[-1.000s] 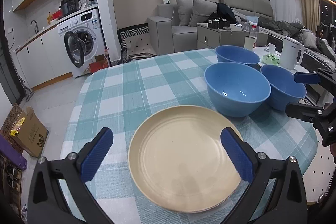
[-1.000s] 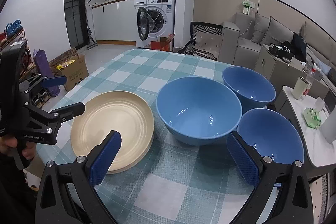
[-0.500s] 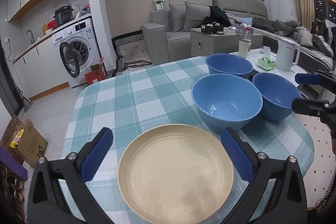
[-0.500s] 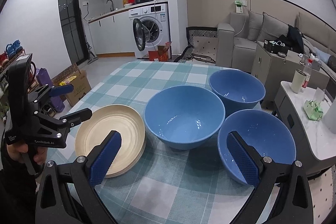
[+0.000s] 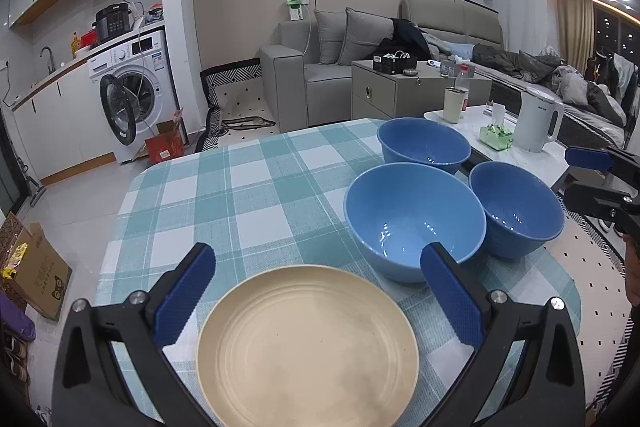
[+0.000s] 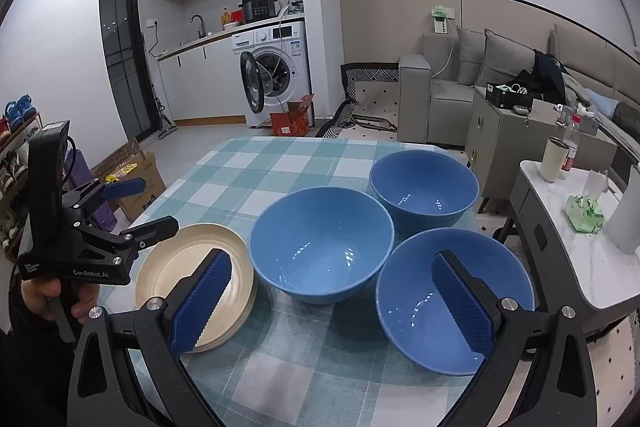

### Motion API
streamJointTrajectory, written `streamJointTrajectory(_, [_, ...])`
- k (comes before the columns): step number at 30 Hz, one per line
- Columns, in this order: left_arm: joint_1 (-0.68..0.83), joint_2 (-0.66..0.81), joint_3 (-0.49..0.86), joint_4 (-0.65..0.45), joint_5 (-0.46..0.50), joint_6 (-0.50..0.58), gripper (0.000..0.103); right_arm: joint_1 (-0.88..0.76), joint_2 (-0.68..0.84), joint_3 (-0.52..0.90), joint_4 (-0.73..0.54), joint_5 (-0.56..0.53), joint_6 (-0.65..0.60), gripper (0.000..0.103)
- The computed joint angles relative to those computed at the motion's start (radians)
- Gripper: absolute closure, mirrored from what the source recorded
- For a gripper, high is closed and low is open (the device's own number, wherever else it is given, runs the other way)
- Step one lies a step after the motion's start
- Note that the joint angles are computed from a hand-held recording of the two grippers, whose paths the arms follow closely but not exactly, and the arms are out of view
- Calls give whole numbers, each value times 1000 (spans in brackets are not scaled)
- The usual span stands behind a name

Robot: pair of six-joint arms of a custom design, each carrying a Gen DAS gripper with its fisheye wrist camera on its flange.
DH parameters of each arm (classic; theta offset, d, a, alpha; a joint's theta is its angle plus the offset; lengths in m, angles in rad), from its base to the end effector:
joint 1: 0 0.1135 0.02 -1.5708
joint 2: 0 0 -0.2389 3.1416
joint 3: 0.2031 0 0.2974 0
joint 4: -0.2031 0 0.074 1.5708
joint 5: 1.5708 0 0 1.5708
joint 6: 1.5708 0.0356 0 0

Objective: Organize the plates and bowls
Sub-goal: 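Withdraw both grippers up and back from the plate stack, then move both grippers forward over the plates toward the blue bowls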

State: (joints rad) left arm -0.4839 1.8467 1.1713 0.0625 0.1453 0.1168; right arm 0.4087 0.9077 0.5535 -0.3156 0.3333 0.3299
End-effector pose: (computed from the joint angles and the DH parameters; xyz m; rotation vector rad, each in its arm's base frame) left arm 0.3864 -0.2089 0.1452 0.7298 2.0753 -0.3657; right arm 0.2353 0.0892 0.1902 0.0918 2.1961 0.0388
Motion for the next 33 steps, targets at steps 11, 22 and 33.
streamJointTrajectory(11, [-18,46,93,-36,-2,-5,0,-92,-75,17,-54,-31,-14,1])
streamJointTrajectory(22, [-59,124,240,-93,-15,-10,0,-221,-73,33,-37,-135,-18,1])
streamJointTrajectory(33, [-93,270,462,-154,3,-42,0,-330,47,91,6,-218,-38,7])
